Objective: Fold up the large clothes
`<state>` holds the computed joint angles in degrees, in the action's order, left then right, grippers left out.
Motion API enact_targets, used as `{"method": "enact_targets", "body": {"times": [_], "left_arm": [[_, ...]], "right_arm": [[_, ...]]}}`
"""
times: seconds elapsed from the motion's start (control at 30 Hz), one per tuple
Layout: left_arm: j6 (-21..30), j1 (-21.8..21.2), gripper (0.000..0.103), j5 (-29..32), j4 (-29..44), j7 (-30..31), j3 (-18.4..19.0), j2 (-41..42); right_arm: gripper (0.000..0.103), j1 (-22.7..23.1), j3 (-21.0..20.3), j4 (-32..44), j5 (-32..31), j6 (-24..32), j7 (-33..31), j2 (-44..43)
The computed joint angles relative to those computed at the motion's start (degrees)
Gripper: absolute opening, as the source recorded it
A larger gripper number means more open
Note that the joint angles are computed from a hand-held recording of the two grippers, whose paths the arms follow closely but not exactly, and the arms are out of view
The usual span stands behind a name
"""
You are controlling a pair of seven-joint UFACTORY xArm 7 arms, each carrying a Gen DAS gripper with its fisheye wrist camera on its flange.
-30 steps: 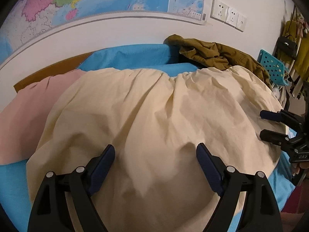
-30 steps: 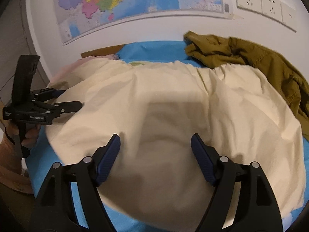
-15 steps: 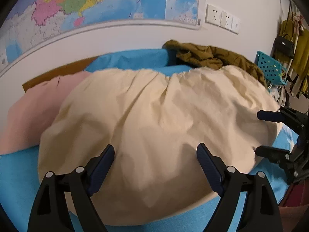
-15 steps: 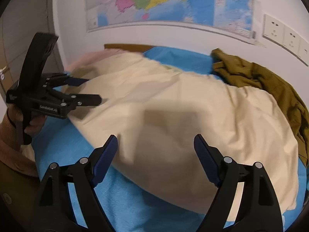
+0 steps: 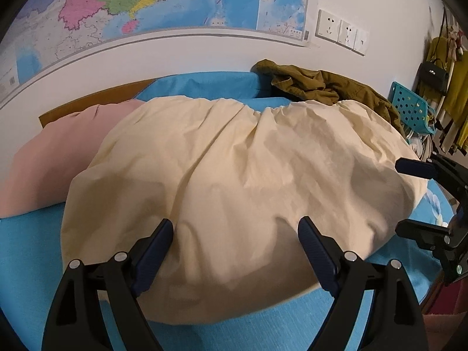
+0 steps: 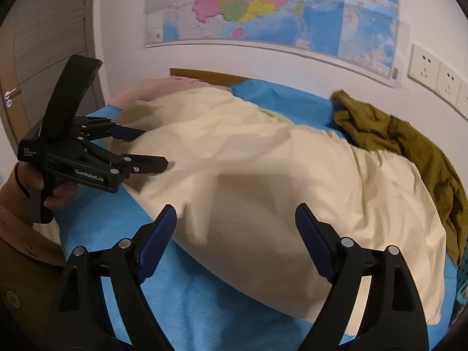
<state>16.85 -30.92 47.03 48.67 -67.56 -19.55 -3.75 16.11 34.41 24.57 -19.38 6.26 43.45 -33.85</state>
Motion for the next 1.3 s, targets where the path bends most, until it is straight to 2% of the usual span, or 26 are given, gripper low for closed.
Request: {"method": "enact_targets", "body": {"times": [0.17,0.4,0.57,0.67,0.87,0.97,1.03,1.1,1.2,1.3], "left_arm": [[-0.05,0.34,0.084,0.72,-1.66,-1.87,-0.71,-2.27],[-2.55,2.89,0.089,0.28,-5.45,-3.17,-2.6,-6.41],[-4.12,5.04,0.089,-3.51,-8.81,-1.89,-4.07,-9.54],[-7.12,5.52,0.089,-7.67,-12.09,0.63,-3.65,-12.4],[-9.17,3.5,0.089,-17.08,-18.38,6.87,-1.32,-18.04],[-8.69,2.5,0.089,-21.29,-20.33,8.75,-0.92,-19.67],[-8.4,3.04,0.089,-23.08,-20.57,9.52,-1.8,-19.79],[-8.77,3.27,0.089,-24.9,-20.99,10.42,-2.54,-20.0],[-9.02,4.1,0.089,-26.92,-20.77,12.14,-4.04,-19.83],[-10.22,4.73,0.089,-28.85,-20.34,14.16,-5.18,-19.01]], "right_arm": [[0.082,0.45,0.95,2.2,-1.22,0.31,-1.67,2.18],[0.082,-3.31,5.12,6.23,-5.36,-0.12,-2.09,8.17],[0.082,-8.82,11.45,10.3,-13.09,2.44,0.51,12.0],[0.082,-11.82,14.86,12.7,-18.86,4.5,2.78,13.99],[0.082,-12.67,15.92,16.31,-27.58,7.29,6.04,18.88],[0.084,-13.02,17.4,18.52,-33.53,10.82,8.62,22.12],[0.08,-13.58,18.95,19.91,-39.1,14.2,11.53,23.98],[0.075,-13.01,18.31,20.25,-41.42,15.22,13.43,24.75],[0.062,-11.2,14.89,19.52,-41.29,12.42,14.57,24.19],[0.049,-7.85,9.47,18.22,-36.63,8.24,11.93,23.0]]}}
